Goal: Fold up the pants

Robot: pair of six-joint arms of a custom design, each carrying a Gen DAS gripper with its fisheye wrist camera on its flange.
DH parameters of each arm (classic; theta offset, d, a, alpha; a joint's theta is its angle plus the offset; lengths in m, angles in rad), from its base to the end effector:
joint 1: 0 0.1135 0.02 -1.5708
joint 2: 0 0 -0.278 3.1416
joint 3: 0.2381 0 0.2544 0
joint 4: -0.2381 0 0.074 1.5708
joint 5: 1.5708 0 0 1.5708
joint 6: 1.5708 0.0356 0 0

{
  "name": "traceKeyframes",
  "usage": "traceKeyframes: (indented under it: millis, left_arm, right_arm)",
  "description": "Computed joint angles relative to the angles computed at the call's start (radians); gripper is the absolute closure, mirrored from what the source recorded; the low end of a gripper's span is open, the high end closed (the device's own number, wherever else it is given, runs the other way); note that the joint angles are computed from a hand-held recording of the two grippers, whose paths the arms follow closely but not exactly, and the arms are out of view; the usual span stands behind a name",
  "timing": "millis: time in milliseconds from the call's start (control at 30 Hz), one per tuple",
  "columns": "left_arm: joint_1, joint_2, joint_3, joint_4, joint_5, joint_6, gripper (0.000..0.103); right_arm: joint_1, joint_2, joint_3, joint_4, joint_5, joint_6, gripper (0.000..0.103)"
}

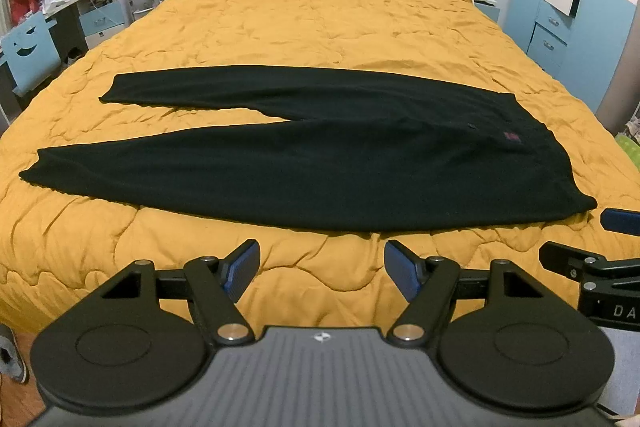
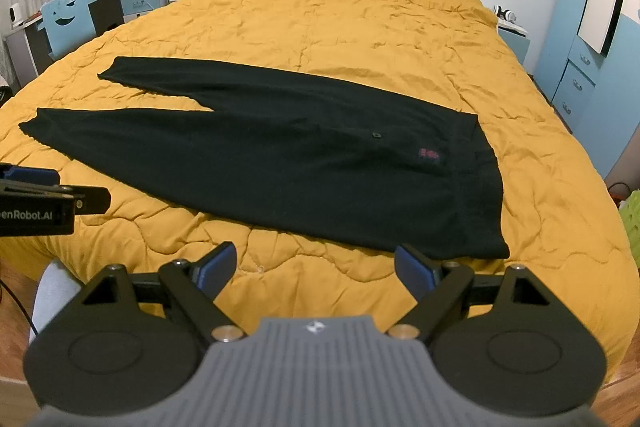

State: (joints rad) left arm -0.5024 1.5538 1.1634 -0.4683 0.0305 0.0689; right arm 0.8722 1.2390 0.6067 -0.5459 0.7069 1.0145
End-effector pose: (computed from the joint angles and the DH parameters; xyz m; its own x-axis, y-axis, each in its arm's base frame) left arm 0.2960 -0.1639 0.2699 -0.6275 0.4233 -0.6535 0.5433 0.8393 0.0220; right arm 0.1483 0.1406 0.1853 -0.6725 0.2033 -0.7116 0.2816 0.9595 0.0080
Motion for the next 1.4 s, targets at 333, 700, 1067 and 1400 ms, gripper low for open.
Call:
traceKeyframes:
  millis: [333, 700, 1067, 1400]
  left_arm:
    - [0.0, 0.0, 0.0, 0.0, 0.001, 0.0, 0.02]
    - [-0.002, 0.0, -0.003, 0.001, 0.001, -0.002, 0.02]
    - [0.0, 0.004, -0.018, 0.017, 0.014, -0.004, 0.02]
    - [0.031, 0.029, -0.01, 0.061, 0.045, 0.058, 0.026]
  right_arm:
    - [0.0, 0.003, 0.001, 0.002, 0.0, 0.001, 0.021]
    - [0.004, 0.007, 0.002, 0.002, 0.0, 0.008, 0.021]
    - [0.005, 0.015, -0.003, 0.017, -0.01, 0.015, 0.021]
    - [-0.112, -0.121, -0.115, 0.168, -0.137, -0.072, 0.021]
